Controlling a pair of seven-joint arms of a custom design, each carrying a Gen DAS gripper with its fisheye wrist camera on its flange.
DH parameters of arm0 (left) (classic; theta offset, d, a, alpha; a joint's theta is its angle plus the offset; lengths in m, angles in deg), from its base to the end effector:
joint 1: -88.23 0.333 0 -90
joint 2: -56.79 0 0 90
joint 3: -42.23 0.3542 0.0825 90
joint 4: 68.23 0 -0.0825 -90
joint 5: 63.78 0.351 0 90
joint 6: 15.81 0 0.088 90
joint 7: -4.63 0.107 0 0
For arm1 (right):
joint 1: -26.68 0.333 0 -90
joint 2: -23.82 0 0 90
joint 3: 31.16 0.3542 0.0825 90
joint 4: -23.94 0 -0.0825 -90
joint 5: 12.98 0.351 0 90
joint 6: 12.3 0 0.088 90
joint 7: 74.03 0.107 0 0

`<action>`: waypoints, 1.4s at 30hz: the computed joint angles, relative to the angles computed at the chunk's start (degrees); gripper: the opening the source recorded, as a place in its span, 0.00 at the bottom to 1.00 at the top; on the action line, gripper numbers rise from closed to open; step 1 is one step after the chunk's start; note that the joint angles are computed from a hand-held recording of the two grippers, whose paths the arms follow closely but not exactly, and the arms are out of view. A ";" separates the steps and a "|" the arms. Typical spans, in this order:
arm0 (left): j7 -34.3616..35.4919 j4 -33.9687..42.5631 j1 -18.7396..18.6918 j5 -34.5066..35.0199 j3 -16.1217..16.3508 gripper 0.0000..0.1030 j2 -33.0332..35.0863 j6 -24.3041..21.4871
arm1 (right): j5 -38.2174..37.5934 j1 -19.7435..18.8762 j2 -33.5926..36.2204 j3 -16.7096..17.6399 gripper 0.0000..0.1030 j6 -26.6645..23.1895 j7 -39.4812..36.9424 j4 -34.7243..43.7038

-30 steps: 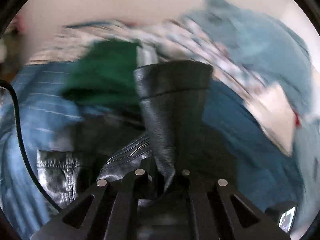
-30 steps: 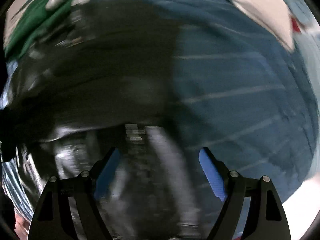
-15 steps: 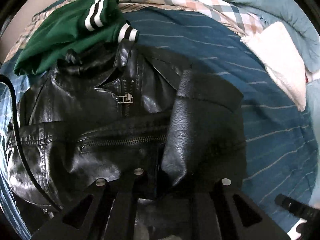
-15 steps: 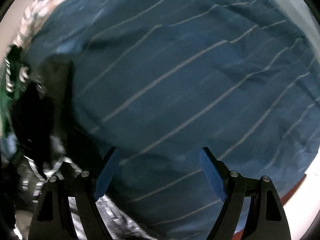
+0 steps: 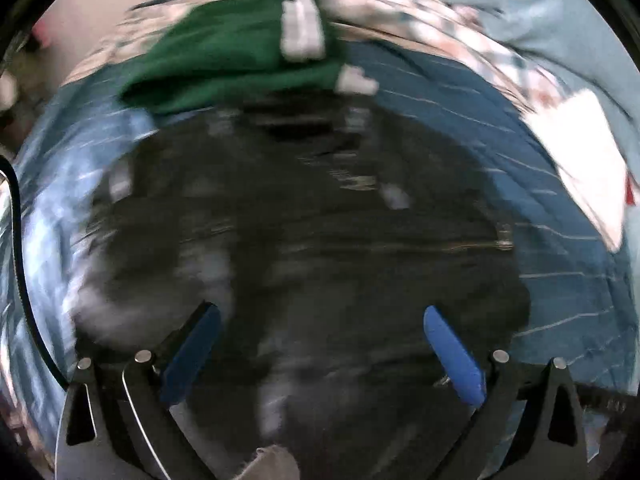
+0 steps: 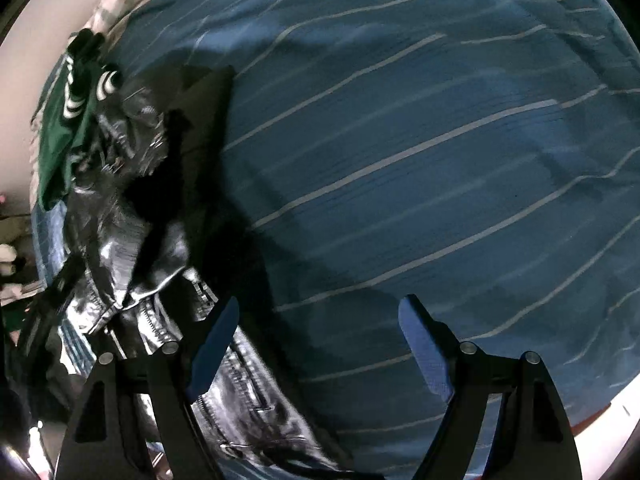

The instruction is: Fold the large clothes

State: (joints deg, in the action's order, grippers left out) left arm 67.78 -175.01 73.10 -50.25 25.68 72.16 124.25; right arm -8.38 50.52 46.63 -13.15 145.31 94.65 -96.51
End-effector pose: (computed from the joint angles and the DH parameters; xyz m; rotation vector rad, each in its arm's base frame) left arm 0.5445 -0.3165 0.4673 -1.8281 2.2786 -0.4207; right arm 0.4585 0.3891 0.3239 -1.1576 2.6691 0.3240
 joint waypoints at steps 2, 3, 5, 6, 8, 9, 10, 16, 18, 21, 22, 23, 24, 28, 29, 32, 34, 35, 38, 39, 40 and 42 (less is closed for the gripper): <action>-4.06 -4.33 0.04 5.01 2.66 1.00 -4.37 -2.90 | 1.29 -1.15 2.46 1.92 0.81 2.39 -2.64 1.44; -6.48 -7.22 0.30 8.41 3.93 1.00 -6.66 -4.22 | 1.97 -1.92 3.94 3.24 0.81 3.61 -4.22 2.38; -10.64 -11.10 0.72 15.63 5.42 1.00 -9.07 -9.50 | 2.29 -2.76 6.03 5.21 0.81 5.00 -6.54 3.78; -11.66 -13.02 1.27 17.84 5.82 1.00 -9.61 -12.53 | 1.96 -2.90 7.75 5.88 0.81 5.35 -7.69 5.34; -13.37 -16.66 2.37 19.94 6.14 1.00 -10.08 -16.70 | 2.00 -3.80 10.76 7.85 0.79 6.11 -9.82 7.50; -14.03 -18.33 2.88 20.87 6.24 1.00 -10.07 -18.42 | 2.08 -4.34 12.67 9.15 0.61 6.14 -11.04 8.93; -14.25 -19.82 3.50 21.32 6.33 1.00 -10.29 -18.61 | 1.97 -4.14 13.95 9.65 0.15 5.53 -11.27 10.12; -14.59 -20.49 5.56 22.66 6.28 1.00 -10.29 -16.85 | 3.57 -2.08 14.48 10.11 0.04 11.63 -4.84 9.46; -13.26 -20.89 6.43 20.63 6.50 1.00 -11.00 -16.02 | 4.66 -2.58 12.99 11.12 0.03 15.33 -0.82 5.56; -9.62 -21.11 7.02 18.26 6.34 1.00 -12.33 -15.75 | 5.71 -6.14 16.80 16.48 0.03 13.01 1.54 5.57; -8.96 -20.72 6.82 18.84 6.13 1.00 -12.85 -16.11 | 4.35 -6.94 18.12 17.51 0.04 9.61 0.72 7.47; -8.39 -20.22 6.78 19.07 6.10 1.00 -13.23 -16.18 | 3.41 -7.05 18.58 17.58 0.04 6.46 -0.03 9.30; -8.06 -18.92 6.54 19.28 5.91 1.00 -13.44 -17.07 | 3.36 -6.99 18.62 17.45 0.10 4.99 -0.58 10.30; -8.35 -12.26 6.05 19.30 5.69 1.00 -12.14 -16.26 | 5.08 -4.36 13.31 13.10 0.20 -1.40 2.51 11.93; -8.70 -9.71 5.79 19.81 5.57 1.00 -10.50 -15.71 | 4.45 -2.34 11.63 10.45 0.21 -2.52 4.29 12.25; -11.13 -1.54 4.67 23.11 5.78 1.00 -3.52 -13.65 | -3.14 6.42 8.38 -0.53 0.23 -9.63 12.48 17.51; -11.35 3.79 3.89 25.00 6.39 1.00 2.24 -12.67 | -8.02 9.25 9.43 -4.44 0.23 -11.80 14.51 22.02; -10.93 6.46 3.27 25.82 6.73 1.00 5.17 -13.31 | -10.13 10.38 11.40 -5.71 0.23 -13.93 14.93 26.12; -7.22 10.93 3.14 24.01 6.97 1.00 11.14 -13.91 | -11.98 10.50 18.67 -6.14 0.23 -18.44 12.22 37.02; -5.47 11.27 3.55 23.66 7.10 1.00 12.20 -13.45 | -12.38 9.82 20.86 -5.01 0.23 -22.20 12.03 40.26; -4.47 10.47 3.81 23.51 7.12 1.00 12.62 -12.13 | -9.20 10.46 23.18 -5.87 0.22 -25.87 10.72 43.32; -5.50 7.32 4.13 24.39 7.70 1.00 11.52 -7.42 | -7.43 10.11 25.71 -5.51 0.16 -25.93 12.46 44.38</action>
